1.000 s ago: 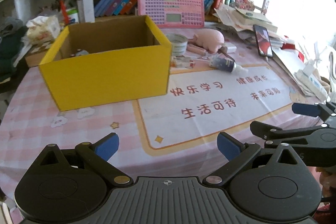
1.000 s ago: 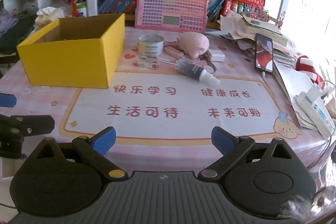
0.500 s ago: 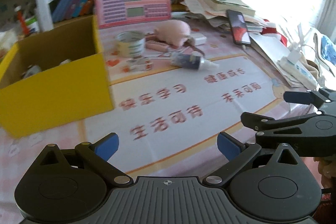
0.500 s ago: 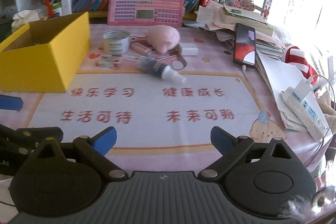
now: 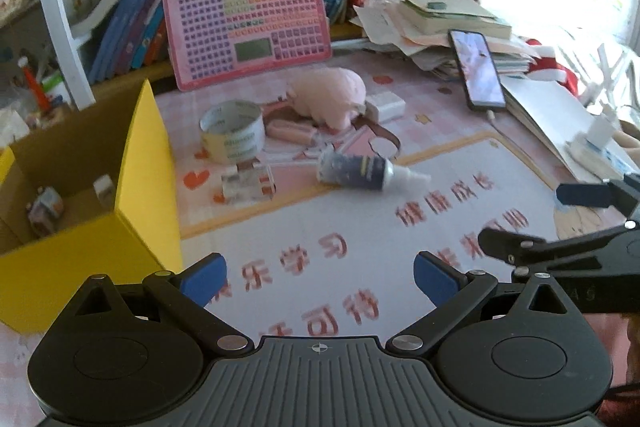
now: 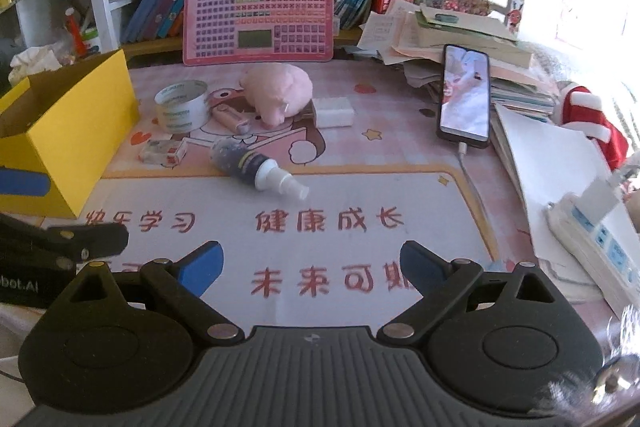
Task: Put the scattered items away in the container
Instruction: 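Grasp the white-red medicine box with the left tool while the right tool grasps the spray bottle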
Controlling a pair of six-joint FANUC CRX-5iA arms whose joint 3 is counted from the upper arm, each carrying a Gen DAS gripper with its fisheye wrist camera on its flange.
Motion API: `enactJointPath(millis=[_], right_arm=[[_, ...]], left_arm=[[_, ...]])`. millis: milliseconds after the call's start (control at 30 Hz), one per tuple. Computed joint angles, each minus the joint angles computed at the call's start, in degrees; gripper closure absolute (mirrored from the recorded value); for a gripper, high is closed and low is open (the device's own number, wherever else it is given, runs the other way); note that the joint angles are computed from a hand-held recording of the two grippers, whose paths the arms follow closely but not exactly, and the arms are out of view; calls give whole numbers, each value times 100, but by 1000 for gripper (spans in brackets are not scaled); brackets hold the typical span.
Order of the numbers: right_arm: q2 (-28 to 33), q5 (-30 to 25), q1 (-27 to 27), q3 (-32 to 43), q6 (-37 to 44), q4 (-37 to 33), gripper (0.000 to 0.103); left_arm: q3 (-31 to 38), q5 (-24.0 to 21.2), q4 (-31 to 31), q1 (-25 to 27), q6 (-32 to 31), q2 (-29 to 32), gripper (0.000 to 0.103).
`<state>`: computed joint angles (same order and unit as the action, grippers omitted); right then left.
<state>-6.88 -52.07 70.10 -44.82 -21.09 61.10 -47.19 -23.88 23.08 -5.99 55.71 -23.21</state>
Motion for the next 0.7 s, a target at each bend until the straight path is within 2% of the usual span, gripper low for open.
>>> enactJointPath(millis=[133, 233, 433, 533, 700], right_arm=[[-5, 620, -480, -121, 173, 343, 8], [31, 1036, -806, -160, 376, 588, 13], [129, 1977, -1485, -231, 530, 1240, 20], [277, 2430, -1800, -166, 703, 1510, 22], [603, 3080, -2399, -57, 677, 2464, 22]], left_arm=[[537, 10, -1014, -166, 1221, 369, 2], [927, -46, -1714, -314, 2076, 636, 2], [1609, -242, -2938, -601, 3481, 1092, 2], [1850, -336, -3189, -649, 3872, 1299, 2], [2156, -452, -3452, -717, 4176, 1617, 2]])
